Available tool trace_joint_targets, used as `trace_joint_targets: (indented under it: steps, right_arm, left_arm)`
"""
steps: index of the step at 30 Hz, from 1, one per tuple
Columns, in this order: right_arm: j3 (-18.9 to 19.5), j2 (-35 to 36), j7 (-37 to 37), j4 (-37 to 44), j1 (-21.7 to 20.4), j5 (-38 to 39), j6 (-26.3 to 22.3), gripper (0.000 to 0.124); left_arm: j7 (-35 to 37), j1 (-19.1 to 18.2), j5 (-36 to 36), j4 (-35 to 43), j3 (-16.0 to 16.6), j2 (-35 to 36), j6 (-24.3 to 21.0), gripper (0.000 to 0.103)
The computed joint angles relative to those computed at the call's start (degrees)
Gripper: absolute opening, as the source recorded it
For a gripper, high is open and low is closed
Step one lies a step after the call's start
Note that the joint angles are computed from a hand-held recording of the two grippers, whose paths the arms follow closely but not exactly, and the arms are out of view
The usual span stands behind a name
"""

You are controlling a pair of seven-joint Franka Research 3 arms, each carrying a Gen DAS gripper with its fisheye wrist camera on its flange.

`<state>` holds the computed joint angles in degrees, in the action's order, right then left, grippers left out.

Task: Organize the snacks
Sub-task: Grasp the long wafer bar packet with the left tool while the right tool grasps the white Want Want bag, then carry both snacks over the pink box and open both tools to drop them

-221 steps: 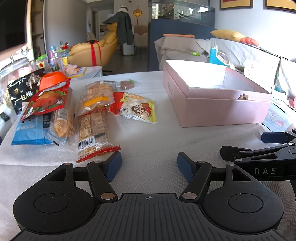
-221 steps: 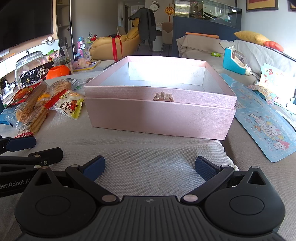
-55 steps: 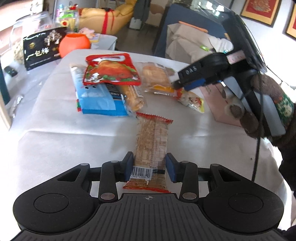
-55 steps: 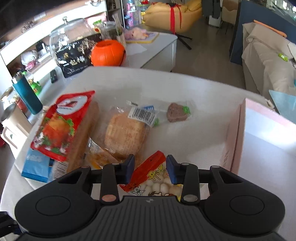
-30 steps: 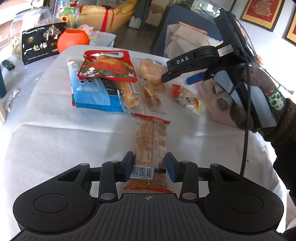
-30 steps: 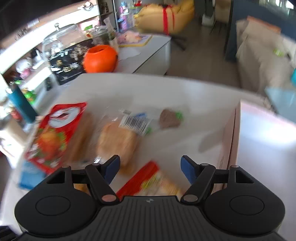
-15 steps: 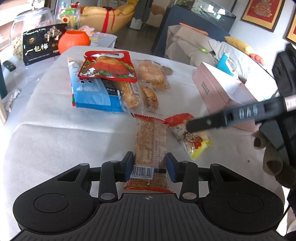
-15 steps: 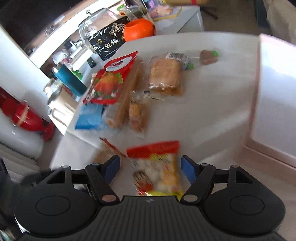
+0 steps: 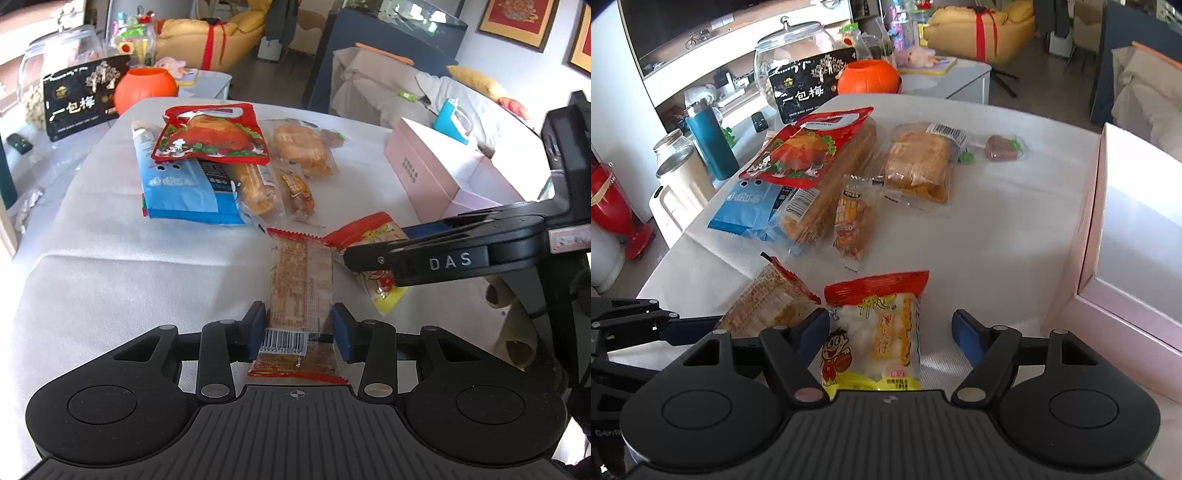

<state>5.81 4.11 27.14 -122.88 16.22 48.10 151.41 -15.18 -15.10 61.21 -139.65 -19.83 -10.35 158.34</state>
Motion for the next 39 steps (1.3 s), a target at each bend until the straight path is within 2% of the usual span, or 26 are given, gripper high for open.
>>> trace_joint_targets:
  steps: [2, 7, 10, 15, 19, 23, 25, 28, 30, 31, 36, 39]
  right_arm:
    - [0.0, -0.7, -2.0, -0.7, -0.3, 2.3, -0.7, 0.055]
    - [-1.5, -3.4, -4.4, -3.1, -1.3, 5.3, -2.5, 0.043]
    - [-2.7, -4.4, -3.9, -4.3, -2.2, 5.8, -3.6, 0.043]
    - [-3.3, -5.7, -3.8, -5.9, -2.5, 6.8, -2.3, 0.043]
    - [-3.0, -5.2, -4.2, -5.4, -1.9, 7.8, -2.7, 0.052]
    - [-2.2, -3.1, -1.8, -3.4, -1.2, 7.1, -3.8, 0.068]
    - [-1.5, -2.6, -1.0, -3.0, -0.7, 6.7, -2.6, 0.072]
    - [-0.1, -2.7, -3.3, -4.6, 0.9, 6.3, 3.9, 0.071]
    - [0.7, -3.4, -5.8, -6.8, 2.2, 5.1, 9.7, 0.059]
    - [0.8, -3.8, -6.8, -7.4, 2.5, 5.0, 10.8, 0.057]
    - [-2.0, -7.1, -7.6, -8.9, 1.2, 7.3, 6.2, 0.056]
    - [-3.5, -9.7, -8.3, -11.3, 0.3, 8.7, 6.8, 0.056]
  left_arm:
    - [0.4, -0.1, -0.1, 0.2, 0.0, 0.1, -0.3, 0.045]
    - [0.9, -0.2, -0.3, 0.3, 0.1, 0.2, -0.6, 0.045]
    - [0.9, -0.2, 0.1, 0.8, 0.1, 0.8, -0.9, 0.045]
    - [2.5, -1.1, -0.4, 3.0, 0.1, 2.6, -3.6, 0.044]
    - [4.3, -2.3, -0.3, 3.7, 0.2, 3.2, -5.8, 0.044]
    - [4.3, -2.7, 0.1, 3.6, 0.6, 3.2, -5.9, 0.044]
    - [4.3, -2.8, 0.2, 3.7, 0.7, 3.2, -6.0, 0.044]
    - [4.1, -2.9, 0.5, 3.6, 0.7, 3.2, -6.0, 0.045]
    - [3.9, -2.9, 0.6, 3.5, 0.8, 3.1, -5.9, 0.045]
    - [4.0, -2.9, 0.5, 3.6, 0.8, 3.1, -5.9, 0.045]
    - [6.1, -2.7, -1.5, 4.1, 1.3, 3.5, -5.2, 0.045]
    - [8.1, -2.4, -2.4, 5.3, 1.8, 4.6, -4.8, 0.045]
